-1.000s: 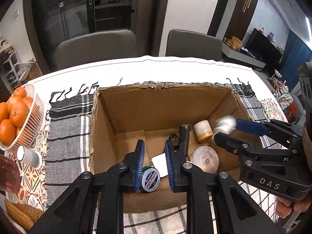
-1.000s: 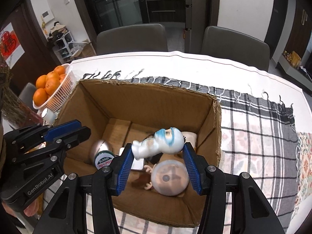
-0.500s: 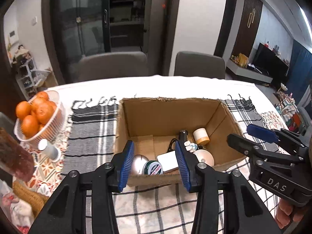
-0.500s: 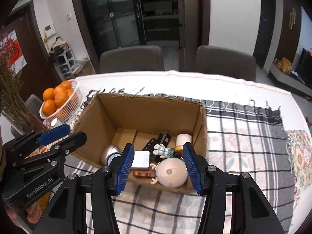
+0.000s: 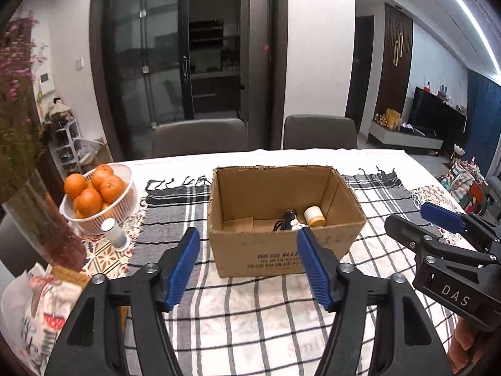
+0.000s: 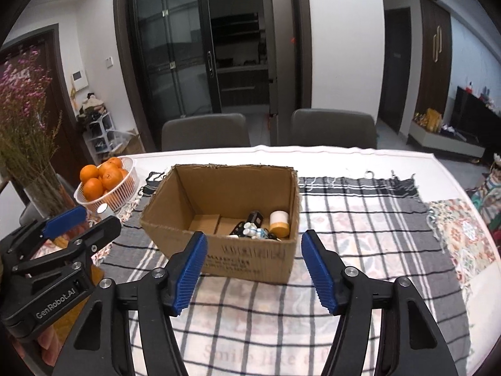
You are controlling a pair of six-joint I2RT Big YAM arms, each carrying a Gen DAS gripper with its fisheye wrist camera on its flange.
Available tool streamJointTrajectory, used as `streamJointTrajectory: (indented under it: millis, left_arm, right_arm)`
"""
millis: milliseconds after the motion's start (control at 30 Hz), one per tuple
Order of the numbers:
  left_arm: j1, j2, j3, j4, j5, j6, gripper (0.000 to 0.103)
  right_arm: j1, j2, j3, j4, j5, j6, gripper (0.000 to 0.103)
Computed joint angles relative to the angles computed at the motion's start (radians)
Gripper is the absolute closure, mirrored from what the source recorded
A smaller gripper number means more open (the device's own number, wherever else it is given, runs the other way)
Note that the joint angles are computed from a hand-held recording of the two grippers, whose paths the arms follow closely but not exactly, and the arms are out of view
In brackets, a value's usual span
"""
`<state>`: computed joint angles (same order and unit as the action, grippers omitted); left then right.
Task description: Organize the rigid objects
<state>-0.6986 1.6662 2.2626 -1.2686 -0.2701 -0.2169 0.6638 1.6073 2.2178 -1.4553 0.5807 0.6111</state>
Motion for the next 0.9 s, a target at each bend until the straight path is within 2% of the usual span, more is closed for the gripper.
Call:
streamJointTrajectory:
  millis: [67, 167, 233, 367, 433, 533, 733, 900]
  left_arm:
    - [-0.013, -0.044, -0.061, 0.029, -0.02, -0.003, 0.034]
    - [-0.033, -0.111, -0.154, 0.079, -0.055, -0.015, 0.024]
    - [-0.047, -0.159, -0.223, 0.122, -0.075, -0.025, 0.018]
    - [-0.074, -0.224, -0.315, 0.168, -0.113, -0.034, 0.01]
    - [-0.087, -0.258, -0.362, 0.2, -0.128, -0.032, 0.0]
    - [-0.106, -0.302, -0.425, 0.243, -0.168, -0.034, 0.0]
    - [-0.142, -0.355, -0.488, 0.274, -0.267, -0.03, 0.0]
    - [-0.157, -0.395, -0.525, 0.287, -0.285, -0.045, 0.0]
  right_arm:
    - [0.029, -0.031, -0.043, 0.009, 0.042, 0.017, 0.034]
    - [0.072, -0.064, -0.084, 0.008, 0.108, 0.041, 0.032]
    - [0.094, -0.084, -0.109, 0.01, 0.146, 0.054, 0.025]
    - [0.145, -0.122, -0.157, 0.003, 0.222, 0.093, 0.021]
    - [0.165, -0.137, -0.177, -0.004, 0.242, 0.118, 0.02]
    - [0.188, -0.16, -0.21, -0.011, 0.26, 0.157, 0.02]
    - [0.242, -0.177, -0.24, -0.072, 0.325, 0.239, 0.02]
    - [0.285, -0.189, -0.254, -0.114, 0.371, 0.308, 0.02]
